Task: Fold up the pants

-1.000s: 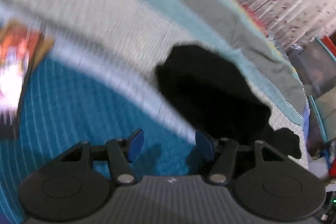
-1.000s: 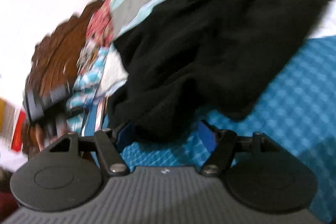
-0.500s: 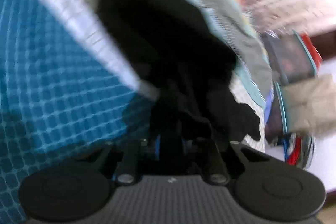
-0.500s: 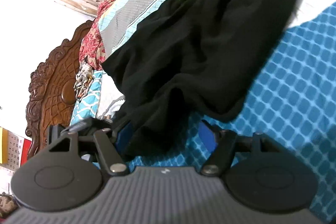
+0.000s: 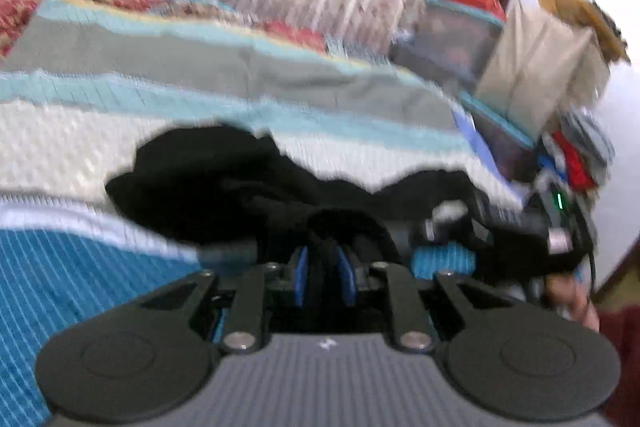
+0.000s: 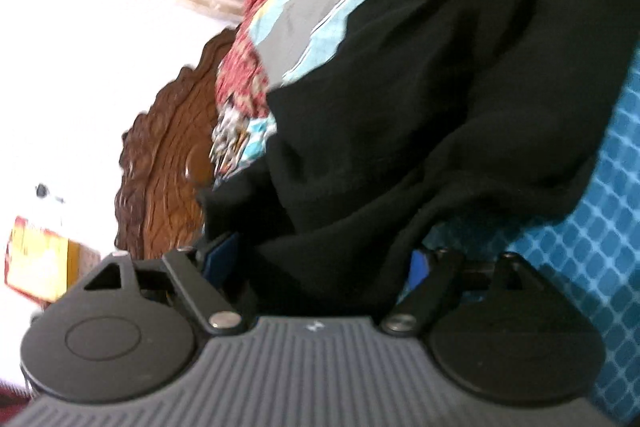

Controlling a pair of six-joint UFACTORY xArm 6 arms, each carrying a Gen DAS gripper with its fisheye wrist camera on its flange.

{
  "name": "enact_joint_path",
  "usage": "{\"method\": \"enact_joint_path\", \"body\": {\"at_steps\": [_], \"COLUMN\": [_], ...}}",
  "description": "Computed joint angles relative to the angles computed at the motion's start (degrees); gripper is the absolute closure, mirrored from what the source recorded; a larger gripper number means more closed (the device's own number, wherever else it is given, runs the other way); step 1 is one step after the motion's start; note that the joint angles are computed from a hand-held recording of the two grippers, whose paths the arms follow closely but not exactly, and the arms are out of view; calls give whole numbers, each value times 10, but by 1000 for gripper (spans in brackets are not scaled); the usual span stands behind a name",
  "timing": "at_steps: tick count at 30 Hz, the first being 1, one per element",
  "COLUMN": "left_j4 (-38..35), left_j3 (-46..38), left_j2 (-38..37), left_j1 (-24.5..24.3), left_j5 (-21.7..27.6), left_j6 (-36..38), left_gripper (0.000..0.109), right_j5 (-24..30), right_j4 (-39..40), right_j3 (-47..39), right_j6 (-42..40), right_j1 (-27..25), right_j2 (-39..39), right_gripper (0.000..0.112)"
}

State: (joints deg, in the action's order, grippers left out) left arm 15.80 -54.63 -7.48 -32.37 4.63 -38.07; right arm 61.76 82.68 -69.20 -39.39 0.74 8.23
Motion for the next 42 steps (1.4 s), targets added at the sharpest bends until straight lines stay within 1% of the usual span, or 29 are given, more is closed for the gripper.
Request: {"method": "enact_joint_path", "body": {"at_steps": [1, 2, 5, 6, 9, 11, 14, 15, 18, 19, 22, 23, 24, 25, 26, 28, 30, 33, 35, 36, 38, 39, 40, 42], "left_j4": [-59, -104, -150, -172, -199, -209, -242, -245, -208, -205, -204, -200, -193, -185, -185, -202, -228, -277, -320, -343, -380, -391, -399, -398], "left_j3": [10, 19, 38, 50, 76, 91, 98, 98, 105, 109, 121, 125, 127, 132, 135, 135, 135, 134, 128, 125, 119, 119, 118, 118], "left_j2": [-2, -3, -9, -18, -36, -50, -56, -56, -60, -62, -68, -71, -72, -77, -78, -78, -74, -66, -56, -51, -42, -40, -39, -38], "left_j1": [-11, -21, -30, -28, -15, 3, 27, 36, 58, 63, 75, 78, 80, 83, 84, 85, 85, 80, 74, 70, 64, 62, 59, 58], "left_j5": [7, 22, 57, 59, 35, 21, 16, 19, 21, 22, 26, 28, 28, 30, 30, 35, 30, 20, 17, 17, 18, 17, 16, 15], "left_j6": [57, 97, 132, 146, 144, 125, 108, 98, 40, 31, 11, 4, -4, -12, -13, 3, 24, 65, 103, 125, 160, 171, 180, 181], "left_gripper": [88, 86, 84, 82, 75, 72, 72, 72, 72, 72, 72, 72, 72, 72, 72, 72, 72, 72, 72, 72, 72, 72, 72, 72], "right_j5": [-12, -26, -48, -52, -65, -67, -102, -127, -185, -205, -240, -269, -301, -318, -333, -323, -331, -412, -455, -486, -518, -530, -536, -506], "right_j4": [-2, -5, -3, -4, -16, -28, -49, -54, -74, -84, -103, -115, -115, -102, -72, -15, -18, -9, 6, -3, -47, -55, -49, 5], "right_j3": [0, 1, 6, 8, 12, 18, 25, 29, 28, 26, 20, 17, 17, 25, 19, 7, -5, -4, -7, -11, -14, -15, -18, -18], "right_j6": [10, 20, 32, 33, 30, 21, -2, -17, -84, -122, -209, -234, -257, -287, -320, -365, -366, -389, -382, -358, -294, -276, -272, -321], "right_j1": [0, 2, 1, 0, 5, 4, 22, 35, 74, 92, 129, 150, 166, 170, 177, 165, 155, 150, 136, 130, 116, 111, 107, 100], "right_j2": [1, 2, 1, -1, -10, -19, -35, -44, -65, -73, -84, -84, -84, -90, -90, -90, -88, -94, -95, -93, -88, -87, -87, -100], "right_gripper": [28, 28, 28, 28, 28, 28, 28, 28, 28, 28, 29, 30, 31, 32, 32, 32, 32, 34, 34, 34, 34, 34, 34, 32]}}
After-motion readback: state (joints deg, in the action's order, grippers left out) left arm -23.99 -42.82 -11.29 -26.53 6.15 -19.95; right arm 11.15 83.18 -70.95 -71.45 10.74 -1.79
